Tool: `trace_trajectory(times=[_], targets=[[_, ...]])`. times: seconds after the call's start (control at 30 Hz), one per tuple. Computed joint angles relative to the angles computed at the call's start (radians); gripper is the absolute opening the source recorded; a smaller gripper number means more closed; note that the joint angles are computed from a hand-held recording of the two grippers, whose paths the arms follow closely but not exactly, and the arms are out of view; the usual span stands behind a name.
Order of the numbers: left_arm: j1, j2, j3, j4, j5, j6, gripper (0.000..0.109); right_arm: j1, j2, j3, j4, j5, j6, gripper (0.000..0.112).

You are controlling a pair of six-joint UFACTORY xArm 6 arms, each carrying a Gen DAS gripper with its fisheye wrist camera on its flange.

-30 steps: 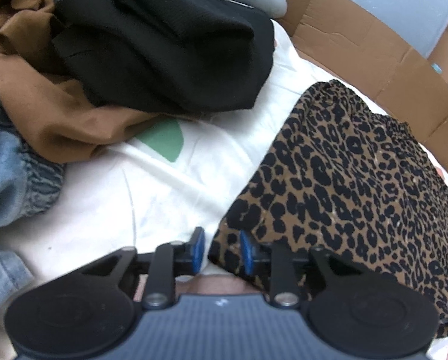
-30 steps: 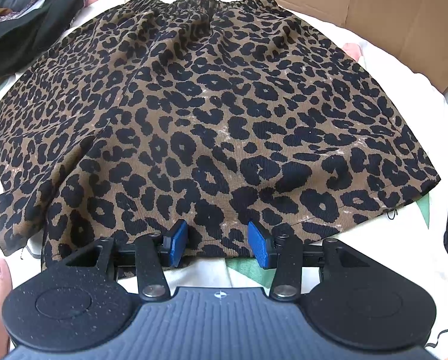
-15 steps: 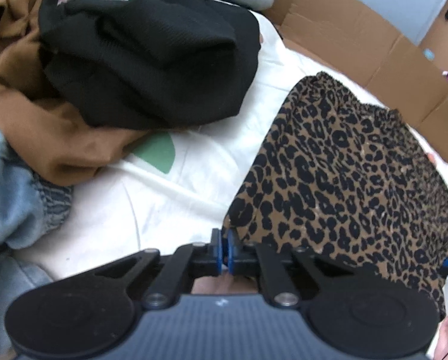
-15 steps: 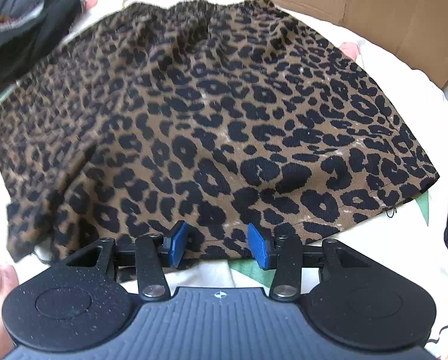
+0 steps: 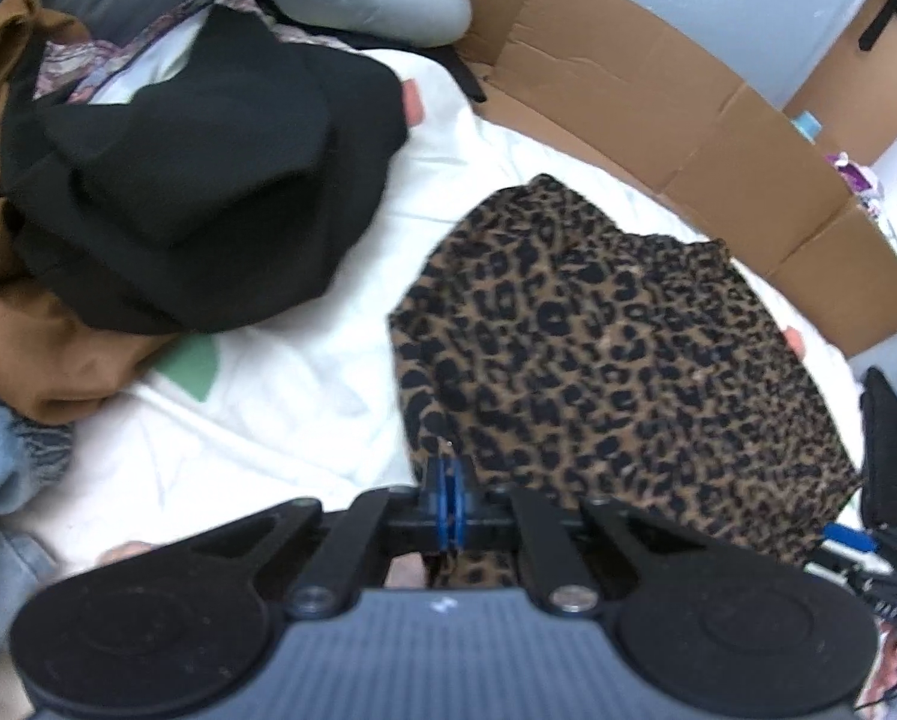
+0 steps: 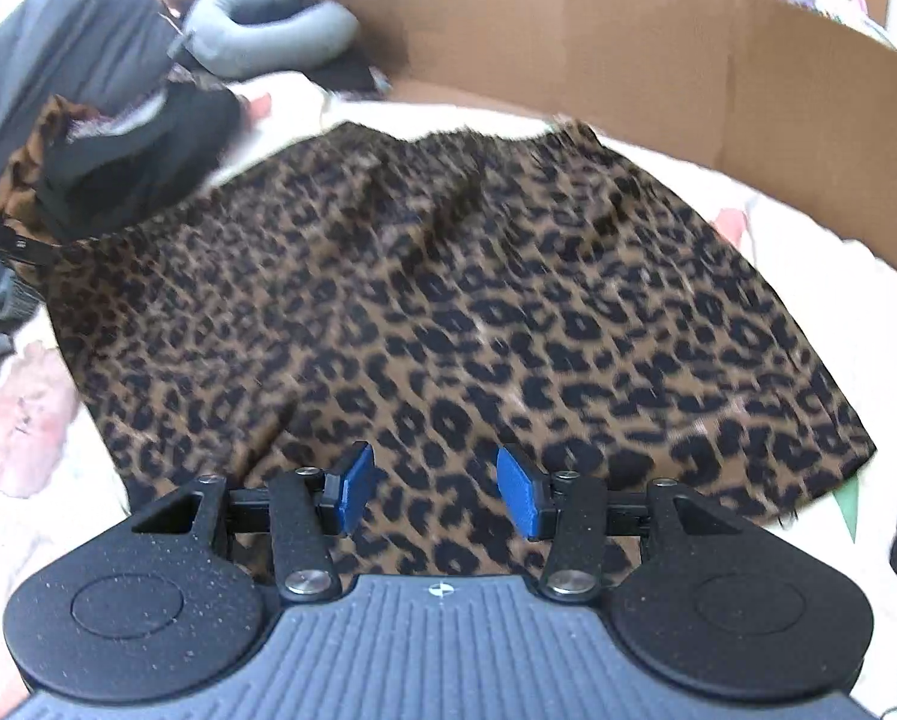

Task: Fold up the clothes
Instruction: 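Pinch the garment side edge with the left tool and straighten it, then lift the pinched side edge with the left tool and fold it toward the right tool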

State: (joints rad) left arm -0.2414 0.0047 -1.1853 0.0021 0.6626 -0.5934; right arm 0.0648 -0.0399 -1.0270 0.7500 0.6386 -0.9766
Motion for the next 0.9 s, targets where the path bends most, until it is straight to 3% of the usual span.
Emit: trace_trajectory(times=[0.3,0.5,0.9], targets=[[-0.056,0.110,-0.168,-0.046,0.024,-0.049,0.002,0.008,-0.009,-0.008,0.108,0.012,-0.058,0.066],[-0.104,0.193,-0.248,-0.130,-0.050,-0.080,0.002,0.015,-0.011,-0.009,0.187,-0.001,-0.077,0.077],[-0.186,0.339,-0.348,-0.321,-0.198,-0.060,0.002,0.041,0.002,-0.039,0.285,0.055,-0.183,0.077]])
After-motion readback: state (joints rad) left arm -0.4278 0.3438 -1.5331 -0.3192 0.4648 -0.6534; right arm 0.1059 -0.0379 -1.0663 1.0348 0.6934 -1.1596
